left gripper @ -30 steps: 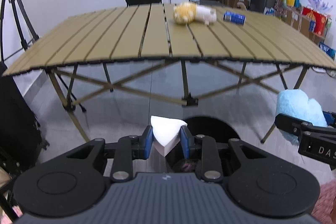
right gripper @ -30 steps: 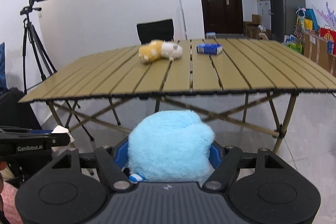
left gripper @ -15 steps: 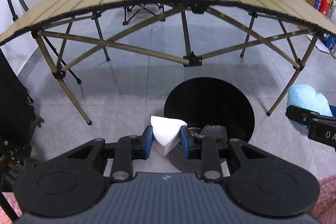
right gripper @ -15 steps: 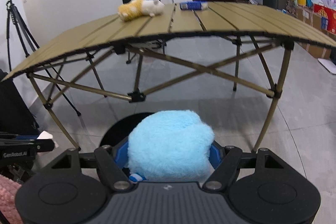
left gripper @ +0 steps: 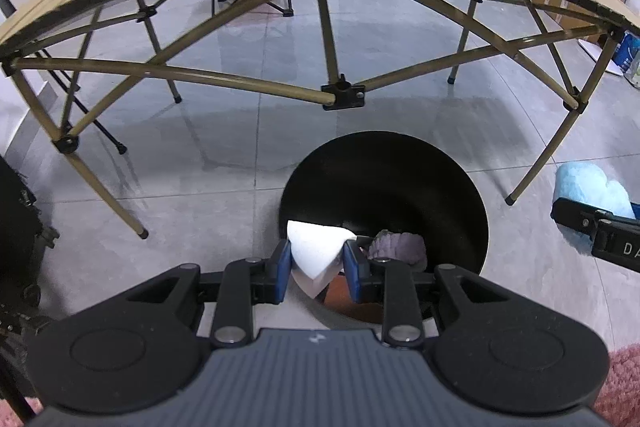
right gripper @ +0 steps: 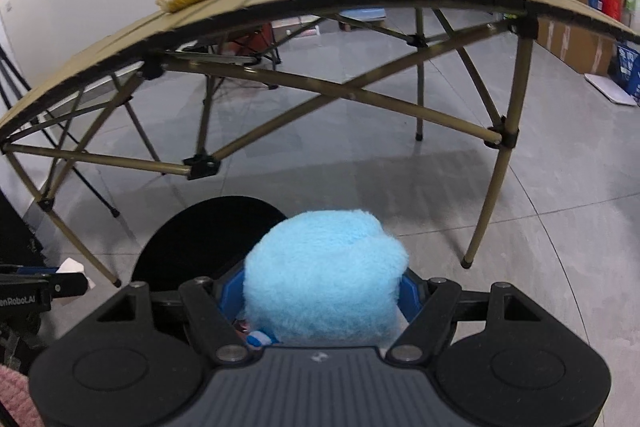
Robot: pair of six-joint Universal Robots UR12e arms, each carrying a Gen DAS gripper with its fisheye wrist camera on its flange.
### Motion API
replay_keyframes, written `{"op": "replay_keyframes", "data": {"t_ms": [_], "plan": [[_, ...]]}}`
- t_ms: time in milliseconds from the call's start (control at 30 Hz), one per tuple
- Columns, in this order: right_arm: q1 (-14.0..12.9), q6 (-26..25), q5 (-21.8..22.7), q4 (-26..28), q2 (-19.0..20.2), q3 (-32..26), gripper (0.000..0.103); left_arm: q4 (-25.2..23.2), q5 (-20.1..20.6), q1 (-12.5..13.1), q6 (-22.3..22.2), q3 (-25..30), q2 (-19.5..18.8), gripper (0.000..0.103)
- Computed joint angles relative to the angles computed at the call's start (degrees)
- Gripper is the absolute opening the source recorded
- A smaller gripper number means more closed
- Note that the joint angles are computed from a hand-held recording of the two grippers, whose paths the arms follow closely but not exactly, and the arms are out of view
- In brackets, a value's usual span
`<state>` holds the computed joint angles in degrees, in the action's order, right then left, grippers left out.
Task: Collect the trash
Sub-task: 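Lower the left tool into the bin and release the white foam wedge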
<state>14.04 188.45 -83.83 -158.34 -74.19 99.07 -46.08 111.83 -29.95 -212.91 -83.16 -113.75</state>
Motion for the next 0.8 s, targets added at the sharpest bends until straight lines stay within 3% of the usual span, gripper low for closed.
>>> {"op": "replay_keyframes", "data": {"t_ms": [800], "plan": [[-2.2, 3.5, -3.5, -0.4, 1.8, 0.6, 0.072, -5.7, -4.3, 0.5, 1.2, 9.3, -7.7, 0.028]]}}
